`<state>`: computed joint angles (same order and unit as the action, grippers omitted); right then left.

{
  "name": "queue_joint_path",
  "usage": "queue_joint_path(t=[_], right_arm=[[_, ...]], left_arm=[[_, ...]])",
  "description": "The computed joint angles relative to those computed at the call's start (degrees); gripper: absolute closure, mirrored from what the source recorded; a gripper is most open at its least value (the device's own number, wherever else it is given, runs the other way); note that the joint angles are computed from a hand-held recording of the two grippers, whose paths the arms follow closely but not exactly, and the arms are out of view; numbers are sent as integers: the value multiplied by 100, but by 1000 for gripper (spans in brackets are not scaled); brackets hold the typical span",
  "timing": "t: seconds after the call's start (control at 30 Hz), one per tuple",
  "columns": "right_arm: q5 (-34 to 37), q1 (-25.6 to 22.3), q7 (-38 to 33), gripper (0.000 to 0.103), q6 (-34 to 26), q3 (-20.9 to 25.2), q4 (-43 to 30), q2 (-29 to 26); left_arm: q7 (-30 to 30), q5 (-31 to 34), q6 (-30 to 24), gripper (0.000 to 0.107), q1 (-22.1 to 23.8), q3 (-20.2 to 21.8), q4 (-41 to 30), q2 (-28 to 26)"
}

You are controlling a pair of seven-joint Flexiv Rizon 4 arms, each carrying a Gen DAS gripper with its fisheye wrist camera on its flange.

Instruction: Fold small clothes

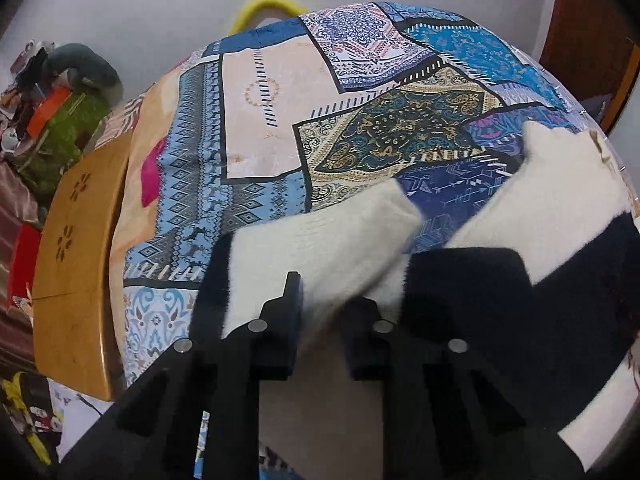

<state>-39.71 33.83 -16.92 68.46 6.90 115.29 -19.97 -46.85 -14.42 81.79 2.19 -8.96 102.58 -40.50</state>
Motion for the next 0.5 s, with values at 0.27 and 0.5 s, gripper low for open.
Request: queue_joint_path(t=[0.27,0.5], right_arm=[[-34,-10,-118,47,-163,35,74,206],[-559,-80,285,41,-98,9,299,523]], left_arm=[[123,-247,193,97,371,-530,334,354],[385,-784,444,97,969,-1444,846,964]])
